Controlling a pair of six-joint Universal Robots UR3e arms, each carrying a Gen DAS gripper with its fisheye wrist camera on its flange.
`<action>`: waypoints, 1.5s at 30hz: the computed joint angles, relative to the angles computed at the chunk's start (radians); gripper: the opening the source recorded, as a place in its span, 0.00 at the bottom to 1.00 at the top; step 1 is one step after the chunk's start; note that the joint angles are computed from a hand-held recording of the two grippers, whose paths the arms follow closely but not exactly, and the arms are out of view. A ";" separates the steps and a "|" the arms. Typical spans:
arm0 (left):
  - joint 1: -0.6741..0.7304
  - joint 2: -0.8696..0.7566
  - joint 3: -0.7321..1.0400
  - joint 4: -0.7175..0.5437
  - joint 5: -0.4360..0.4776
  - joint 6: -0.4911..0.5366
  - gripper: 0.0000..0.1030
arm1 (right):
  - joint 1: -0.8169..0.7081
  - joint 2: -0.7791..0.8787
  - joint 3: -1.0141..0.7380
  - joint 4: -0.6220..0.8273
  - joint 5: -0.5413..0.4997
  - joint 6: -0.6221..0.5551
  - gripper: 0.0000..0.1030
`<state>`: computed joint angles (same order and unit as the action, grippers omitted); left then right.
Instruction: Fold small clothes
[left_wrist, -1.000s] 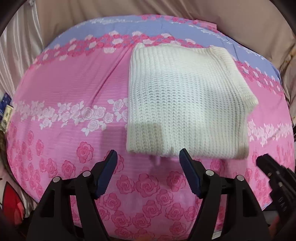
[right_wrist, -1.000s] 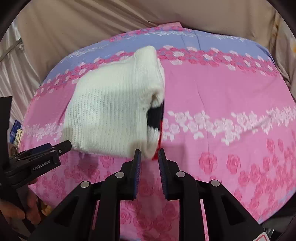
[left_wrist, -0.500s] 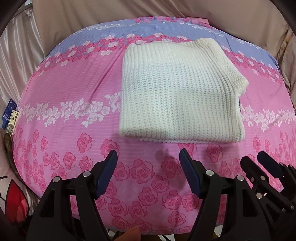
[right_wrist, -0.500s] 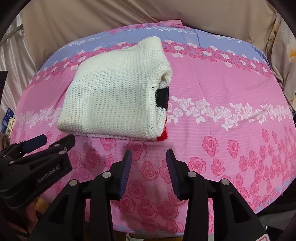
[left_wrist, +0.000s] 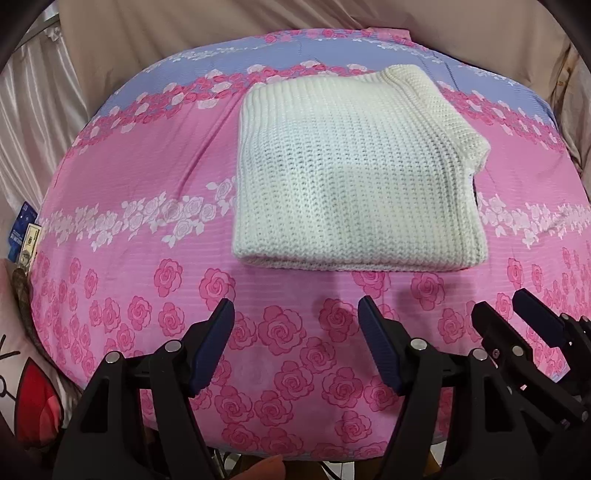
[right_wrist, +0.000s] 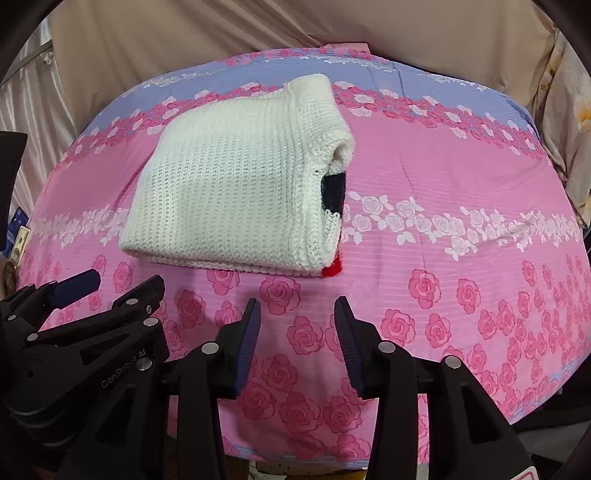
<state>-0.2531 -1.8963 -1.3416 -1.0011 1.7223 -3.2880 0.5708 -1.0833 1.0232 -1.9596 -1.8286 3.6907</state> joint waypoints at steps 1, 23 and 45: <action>0.001 0.000 0.000 -0.001 0.000 -0.001 0.65 | -0.001 0.000 0.001 0.000 0.000 -0.003 0.40; 0.006 -0.005 -0.008 -0.022 0.004 -0.020 0.64 | 0.006 0.020 -0.020 0.020 -0.011 0.002 0.40; -0.006 -0.011 -0.005 -0.041 0.044 -0.058 0.69 | 0.010 0.016 -0.007 0.011 -0.010 -0.001 0.40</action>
<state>-0.2595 -1.9077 -1.3462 -1.0422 1.7663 -3.3455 0.5805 -1.0670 1.0165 -1.9490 -1.8389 3.6894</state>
